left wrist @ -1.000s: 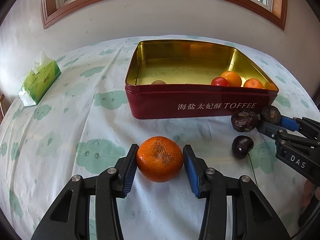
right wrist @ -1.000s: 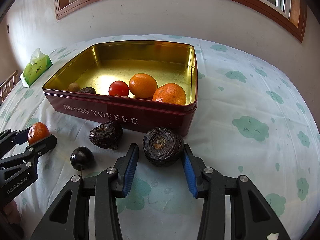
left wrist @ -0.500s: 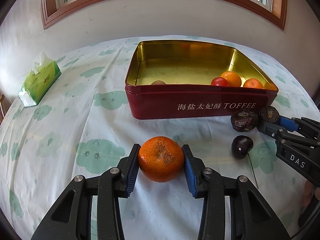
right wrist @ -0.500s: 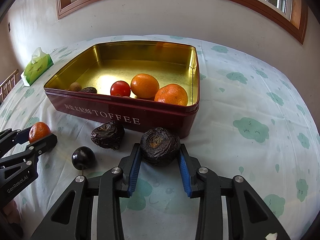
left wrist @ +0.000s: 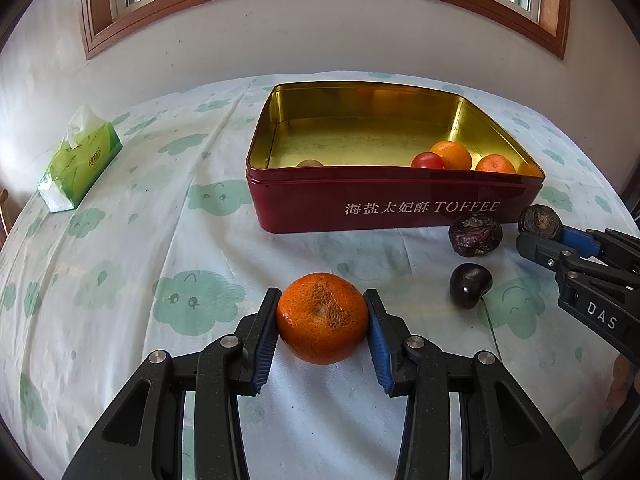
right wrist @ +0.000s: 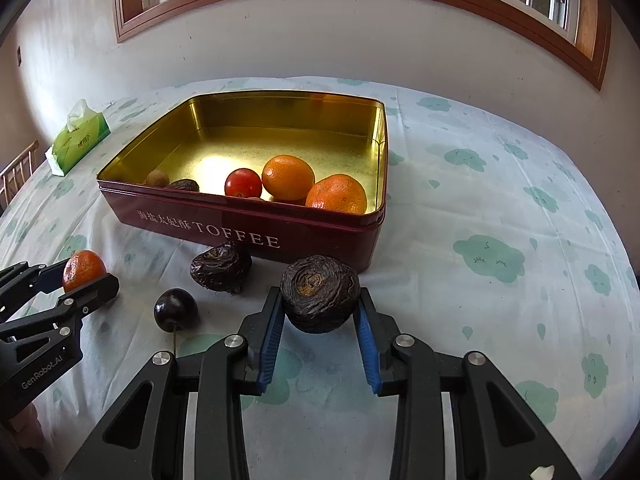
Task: Organize fruits
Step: 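Close the left gripper on the mandarin while the right gripper closes on the round dried fruit, then carry the mandarin in the left gripper and dried fruit in the right over the tin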
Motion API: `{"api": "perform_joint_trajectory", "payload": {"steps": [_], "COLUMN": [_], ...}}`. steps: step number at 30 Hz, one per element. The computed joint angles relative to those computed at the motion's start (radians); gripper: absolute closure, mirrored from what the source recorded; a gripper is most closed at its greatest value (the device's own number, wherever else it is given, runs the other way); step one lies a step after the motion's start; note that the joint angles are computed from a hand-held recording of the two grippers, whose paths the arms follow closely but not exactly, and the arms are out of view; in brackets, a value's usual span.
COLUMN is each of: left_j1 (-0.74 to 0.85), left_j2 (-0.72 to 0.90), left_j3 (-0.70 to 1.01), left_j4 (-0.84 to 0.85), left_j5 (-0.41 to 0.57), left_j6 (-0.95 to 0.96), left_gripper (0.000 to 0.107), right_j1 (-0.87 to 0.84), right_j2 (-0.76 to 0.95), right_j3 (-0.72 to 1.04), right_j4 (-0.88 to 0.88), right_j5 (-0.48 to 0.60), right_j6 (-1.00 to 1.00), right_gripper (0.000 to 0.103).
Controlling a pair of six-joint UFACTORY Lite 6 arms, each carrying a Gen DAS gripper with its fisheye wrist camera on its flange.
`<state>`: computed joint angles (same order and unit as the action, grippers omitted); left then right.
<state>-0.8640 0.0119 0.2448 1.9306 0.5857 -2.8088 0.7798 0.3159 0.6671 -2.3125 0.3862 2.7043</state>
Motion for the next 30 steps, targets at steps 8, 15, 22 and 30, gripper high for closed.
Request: {"api": "perform_joint_trajectory", "payload": {"steps": [8,15,22,30], "left_j1": [-0.083,-0.1,-0.071,0.053], "left_j2": [-0.092,-0.176,-0.221,-0.251], "left_j3": [-0.004,-0.003,0.015,0.073], "left_j4": [-0.174,-0.273,-0.3,-0.255], "left_j5": [0.026,0.046,0.047,0.008], "left_j6": [0.135,0.256,0.338,0.427], "left_gripper": [0.065,0.065,0.065,0.065], "right_j1": [0.03,0.04,0.036,-0.002], "right_j2": [-0.134,-0.188,-0.195,-0.168], "right_j3": [-0.076,-0.08,-0.054,0.009], "right_j4": [0.098,0.161,0.188,0.174], "right_j5": [-0.004,-0.014,-0.029,-0.061], "right_j6": [-0.082,-0.151,-0.199,-0.22], "right_gripper": [0.071,0.071,0.071,0.071]}}
